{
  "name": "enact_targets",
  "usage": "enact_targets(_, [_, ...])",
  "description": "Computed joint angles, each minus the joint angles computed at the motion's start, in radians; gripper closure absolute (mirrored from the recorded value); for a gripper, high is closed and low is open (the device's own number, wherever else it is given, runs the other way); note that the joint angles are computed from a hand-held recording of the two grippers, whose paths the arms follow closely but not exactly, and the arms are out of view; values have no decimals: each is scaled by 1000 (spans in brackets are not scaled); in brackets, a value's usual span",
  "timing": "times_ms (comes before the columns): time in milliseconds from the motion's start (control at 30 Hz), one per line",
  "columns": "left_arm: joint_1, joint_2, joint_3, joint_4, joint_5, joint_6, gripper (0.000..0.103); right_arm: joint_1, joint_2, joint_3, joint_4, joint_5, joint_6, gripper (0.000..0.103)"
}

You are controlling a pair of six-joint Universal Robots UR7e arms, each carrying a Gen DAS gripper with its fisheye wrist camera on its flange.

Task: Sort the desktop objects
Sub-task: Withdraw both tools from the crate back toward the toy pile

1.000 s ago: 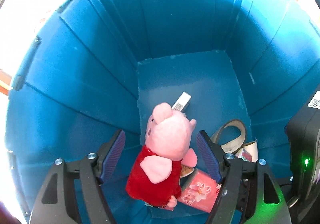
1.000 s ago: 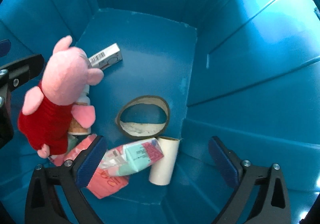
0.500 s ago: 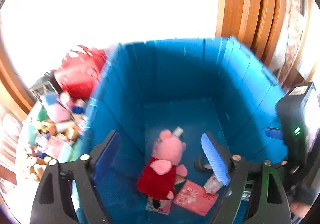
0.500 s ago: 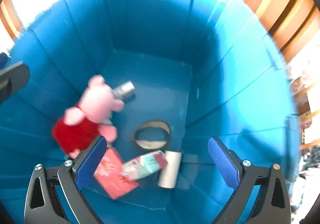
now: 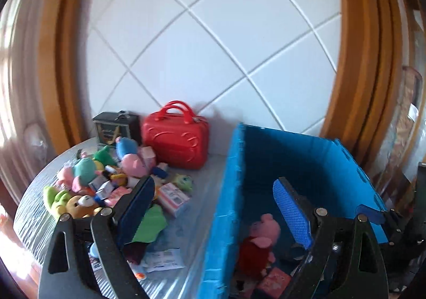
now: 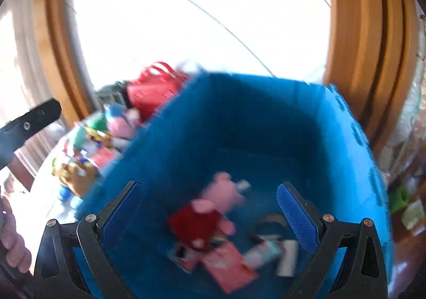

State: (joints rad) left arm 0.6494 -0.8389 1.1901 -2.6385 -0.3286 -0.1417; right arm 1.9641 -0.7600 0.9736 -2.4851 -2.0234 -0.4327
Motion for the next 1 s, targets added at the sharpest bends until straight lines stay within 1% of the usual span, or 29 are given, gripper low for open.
enact_targets(67, [3,-60,62,6,26,-25,12,14,1,21,-25,47,10,0])
enact_targets(133, [10,-110,119,-18,67,-20,12,30,10,37,-50,78,15,0])
enact_targets(167, [17,-140,147,2,89,-49,12,42,20,38,-57,91,19,0])
enact_targets(267, [43,-257,248,79,92,-146,12,76,49,39,-59,108,21,0])
enact_targets(400, [86,-395,365,144,108,-187,12,132,108,45,-130,95,24,0])
enact_targets(467, [116,-458,416,131,96,-138,12,160,151,43,-187,71,36,0])
enact_targets(533, [141,-506,458,103,89,-80,12,189,206,20,-220,19,70,0])
enact_targets(600, [179,-548,491,59,55,5,12,205,250,-4,-203,-5,103,0])
enact_targets(667, [225,-590,516,71,0,55,12,218,304,-31,-189,-58,155,0])
enact_targets(733, [271,-614,525,102,-46,78,12,224,329,-20,-174,-88,199,0])
enact_targets(900, [399,-641,534,235,-203,32,12,209,370,23,-96,-155,319,0])
enact_targets(1000, [460,-625,548,245,-273,48,12,190,388,41,-43,-180,379,0])
